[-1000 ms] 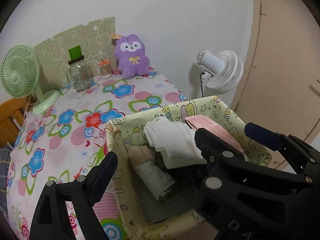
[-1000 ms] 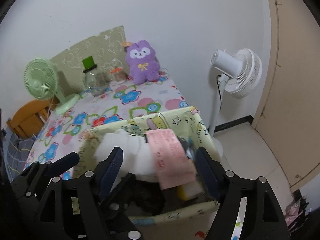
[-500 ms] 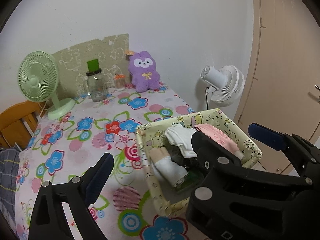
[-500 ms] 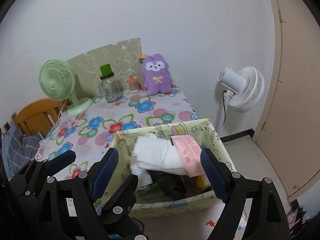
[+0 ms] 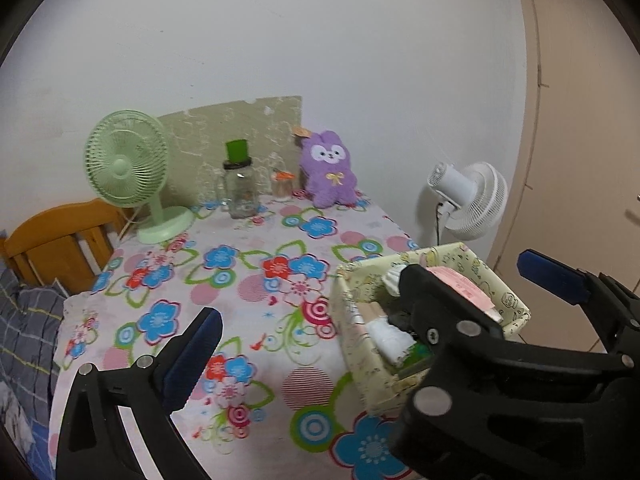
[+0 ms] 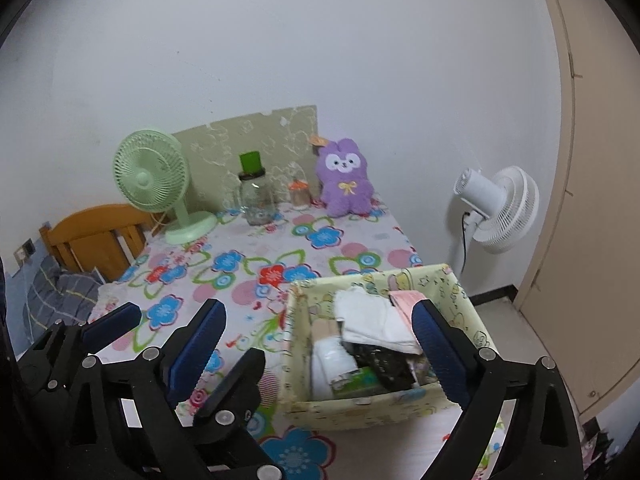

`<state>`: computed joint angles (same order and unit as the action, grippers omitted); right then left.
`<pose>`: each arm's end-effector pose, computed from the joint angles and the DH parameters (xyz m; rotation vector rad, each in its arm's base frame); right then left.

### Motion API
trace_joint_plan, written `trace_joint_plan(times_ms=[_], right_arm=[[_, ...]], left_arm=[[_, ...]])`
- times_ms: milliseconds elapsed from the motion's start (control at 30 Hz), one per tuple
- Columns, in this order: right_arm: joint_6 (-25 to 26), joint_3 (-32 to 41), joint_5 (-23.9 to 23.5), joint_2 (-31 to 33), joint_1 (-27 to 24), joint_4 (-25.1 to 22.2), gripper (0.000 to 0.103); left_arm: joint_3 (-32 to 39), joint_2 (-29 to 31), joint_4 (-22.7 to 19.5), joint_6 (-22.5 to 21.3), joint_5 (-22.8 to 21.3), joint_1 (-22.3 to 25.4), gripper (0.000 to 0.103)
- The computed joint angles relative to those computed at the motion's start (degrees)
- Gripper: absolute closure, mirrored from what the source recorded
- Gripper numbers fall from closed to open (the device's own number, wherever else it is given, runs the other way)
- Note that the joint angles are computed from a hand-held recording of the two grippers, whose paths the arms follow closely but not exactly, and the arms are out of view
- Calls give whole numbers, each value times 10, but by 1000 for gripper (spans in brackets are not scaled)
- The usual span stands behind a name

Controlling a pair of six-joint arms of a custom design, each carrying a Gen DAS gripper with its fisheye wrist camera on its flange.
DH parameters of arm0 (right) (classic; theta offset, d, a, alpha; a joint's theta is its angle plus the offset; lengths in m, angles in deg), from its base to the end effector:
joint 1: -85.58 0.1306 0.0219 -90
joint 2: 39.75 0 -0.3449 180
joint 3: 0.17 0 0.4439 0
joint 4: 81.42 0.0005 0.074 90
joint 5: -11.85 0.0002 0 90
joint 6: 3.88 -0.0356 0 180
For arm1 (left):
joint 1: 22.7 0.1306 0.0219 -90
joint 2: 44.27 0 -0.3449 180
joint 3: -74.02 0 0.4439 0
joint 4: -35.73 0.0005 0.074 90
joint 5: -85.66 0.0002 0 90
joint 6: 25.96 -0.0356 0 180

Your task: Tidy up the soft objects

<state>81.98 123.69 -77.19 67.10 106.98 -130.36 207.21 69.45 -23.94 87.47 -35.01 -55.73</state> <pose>0.5956 0.2322 0.5324 -0.3110 2.1151 0.2448 0.5621 -0.3444 0.5266 -0.0925 2.1578 0.0472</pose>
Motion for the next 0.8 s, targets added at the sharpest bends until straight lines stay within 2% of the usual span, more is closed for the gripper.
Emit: trace_joint_plan(times_ms=[200, 467, 800], right_arm=[[3, -21, 8, -23, 18, 22, 2], [-1, -44, 9, -49, 34, 40, 2], [-1, -72, 18, -78, 49, 56, 2]], left_arm=[[-63, -54, 19, 10, -30, 3, 0], [-130, -116, 42, 11, -78, 5, 0], [-196, -179, 53, 31, -111, 9, 0]])
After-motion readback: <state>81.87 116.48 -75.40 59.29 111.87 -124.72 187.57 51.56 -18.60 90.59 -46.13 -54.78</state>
